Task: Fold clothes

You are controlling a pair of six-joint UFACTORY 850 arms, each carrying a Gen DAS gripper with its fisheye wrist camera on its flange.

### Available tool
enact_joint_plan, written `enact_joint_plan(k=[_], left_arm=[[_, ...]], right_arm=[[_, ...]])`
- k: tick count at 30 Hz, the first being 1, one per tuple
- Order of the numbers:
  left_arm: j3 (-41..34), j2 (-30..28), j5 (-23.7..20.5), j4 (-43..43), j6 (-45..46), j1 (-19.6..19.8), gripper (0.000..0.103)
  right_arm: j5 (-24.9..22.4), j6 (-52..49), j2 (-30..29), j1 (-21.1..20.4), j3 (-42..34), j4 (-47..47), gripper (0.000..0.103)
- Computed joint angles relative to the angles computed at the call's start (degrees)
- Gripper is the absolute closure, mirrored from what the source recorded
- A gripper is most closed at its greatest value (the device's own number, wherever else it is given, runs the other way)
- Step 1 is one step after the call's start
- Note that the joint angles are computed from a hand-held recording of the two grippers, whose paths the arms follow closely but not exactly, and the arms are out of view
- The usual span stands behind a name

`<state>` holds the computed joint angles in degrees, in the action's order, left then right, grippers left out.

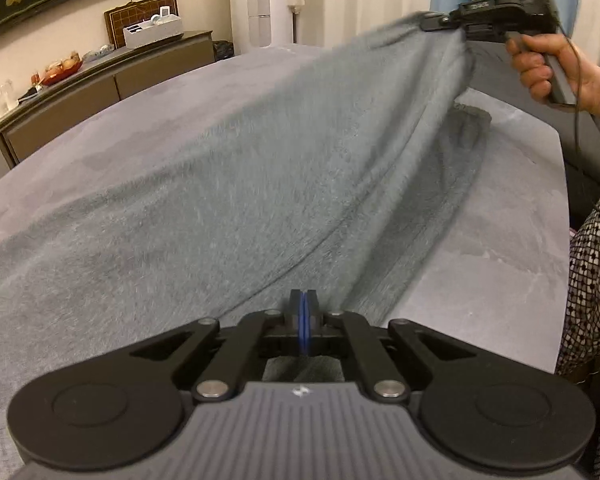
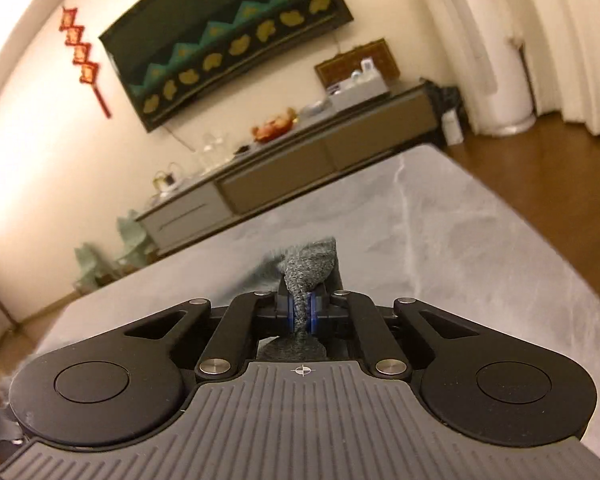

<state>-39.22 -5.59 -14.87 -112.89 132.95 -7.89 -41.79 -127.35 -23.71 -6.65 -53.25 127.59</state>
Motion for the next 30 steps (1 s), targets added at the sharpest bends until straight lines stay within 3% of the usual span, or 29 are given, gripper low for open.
enact_joint_plan(k=[1, 2, 3, 4, 5, 6, 8, 11, 14, 19, 21, 23, 26, 29, 30], left_arm=[[-0.05, 0.01, 0.06, 0.12, -0.27, -0.07, 0.102], [-0.13, 0.00, 0.07, 0.55, -0.85, -0.10, 0.102], [-0.21, 0.01, 0.04, 1.01, -1.57, -0.13, 0.102], [-0.27, 0.06, 0.20, 0.80, -1.58, -0.19, 0.102], [-0.27, 0.13, 0.55, -0.15, -0.84, -0.33, 0.102], [-0.37, 0.11, 0.85, -1.36, 0.10, -0.42, 0.102], [-0.52, 0.03, 1.40, -4.67, 2.40, -0.61, 0.102], [-0.73, 0.44, -0.12, -6.19, 2.51, 0.00, 0.102], [-1.08, 0.89, -1.78, -3.38, -1.43, 0.80, 0.101], [-1.29, -0.10, 1.34, -5.52, 1.18, -0.72, 0.099], [-0.75, 0.15, 1.84, -10.76, 6.66, -0.97, 0.092], [-0.45, 0.65, 2.09, -14.60, 10.38, -0.97, 0.090], [-0.33, 1.24, 1.76, -15.65, 10.92, -0.87, 0.089], [-0.08, 1.62, 1.62, -15.84, 11.47, -1.30, 0.089], [0.09, 1.76, 1.67, -16.61, 12.48, -1.52, 0.088]], right_arm=[[3.99, -0.65, -1.04, 1.14, -1.07, 0.12, 0.089], [8.03, -1.24, -2.15, 2.30, -2.23, 0.24, 0.071], [11.99, -1.77, -3.35, 3.46, -3.48, 0.36, 0.063], [13.55, -3.19, -3.33, 3.84, -3.50, 2.24, 0.063], [12.76, -5.41, -2.34, 3.52, -2.44, 5.54, 0.059], [11.00, -6.85, -0.88, 2.88, -0.76, 8.58, 0.047], [5.75, -6.30, 2.71, 0.73, 3.51, 11.65, 0.039], [2.54, 1.71, 6.43, -2.88, 8.41, 4.76, 0.038], [5.22, 9.71, 6.42, -3.58, 9.07, -5.57, 0.040], [12.08, 10.16, 5.64, -0.45, 7.68, -8.99, 0.044], [9.55, 12.76, 5.93, -1.09, 7.97, -7.30, 0.044], [5.31, 16.72, 6.34, -2.33, 8.86, -5.89, 0.044], [-0.15, 28.96, 5.24, -3.47, 9.21, -10.98, 0.044], [6.27, 32.12, 3.11, -0.64, 6.74, -13.14, 0.044], [8.76, 33.09, 2.32, 0.40, 5.79, -13.80, 0.052]])
